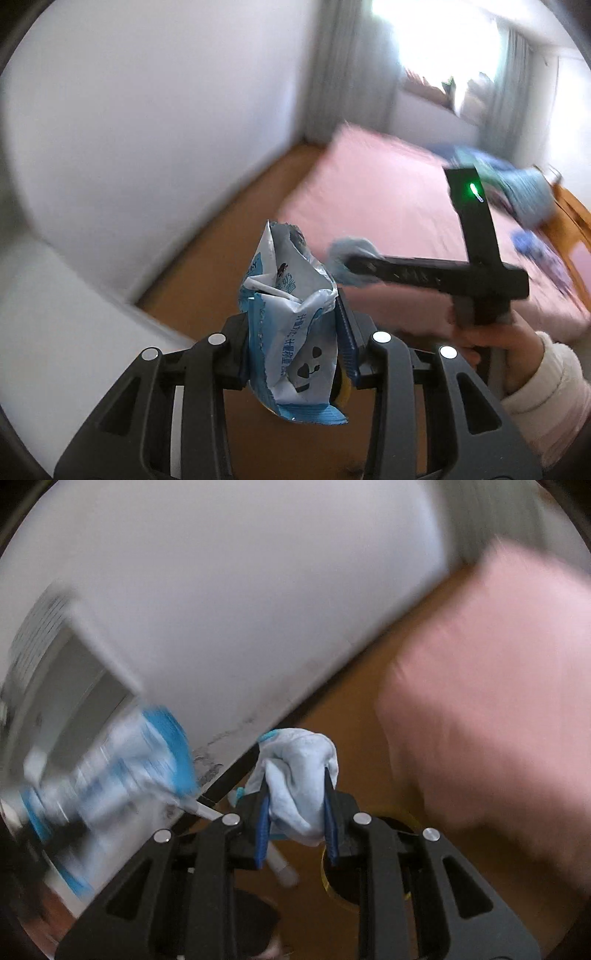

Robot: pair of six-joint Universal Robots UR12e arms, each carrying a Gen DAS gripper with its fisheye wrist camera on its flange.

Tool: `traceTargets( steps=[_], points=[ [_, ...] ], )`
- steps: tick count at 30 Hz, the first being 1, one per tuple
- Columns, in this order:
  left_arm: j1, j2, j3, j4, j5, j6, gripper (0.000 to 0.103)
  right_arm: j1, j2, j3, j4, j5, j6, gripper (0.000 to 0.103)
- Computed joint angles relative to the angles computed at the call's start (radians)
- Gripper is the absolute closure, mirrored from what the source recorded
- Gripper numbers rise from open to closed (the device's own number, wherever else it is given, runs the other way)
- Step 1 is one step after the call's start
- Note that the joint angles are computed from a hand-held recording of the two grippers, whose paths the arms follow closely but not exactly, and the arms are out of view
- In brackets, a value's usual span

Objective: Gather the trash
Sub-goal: 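Carry the wrapper and tissue bundle over the bin and open both tools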

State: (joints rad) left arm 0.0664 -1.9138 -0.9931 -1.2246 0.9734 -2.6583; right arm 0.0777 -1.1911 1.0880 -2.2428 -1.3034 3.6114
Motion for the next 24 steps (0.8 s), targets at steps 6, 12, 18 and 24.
traceTargets(
  steps=[6,12,18,24],
  points=[
    [-0.081,-0.114,0.000,-0.114,0.201,0.002,0.067,-0.059,0.037,0.127,0.091,0.184,0.168,0.079],
    [-0.104,-0.199,0.056,-0.224,0.249,-0.044,0.067,-0.062,0.076,0.123,0.164,0.196,0.178,0.079],
    [-0.117,-0.210,0.044,-0.199,0.263,-0.071,0.040,-0.077,0.059,0.174,0.087,0.212,0.271,0.056],
    [-0.125,-0.201,0.031,-0.186,0.239,-0.051,0.009,-0.098,0.036,0.205,0.044,0.191,0.310,0.014]
  ],
)
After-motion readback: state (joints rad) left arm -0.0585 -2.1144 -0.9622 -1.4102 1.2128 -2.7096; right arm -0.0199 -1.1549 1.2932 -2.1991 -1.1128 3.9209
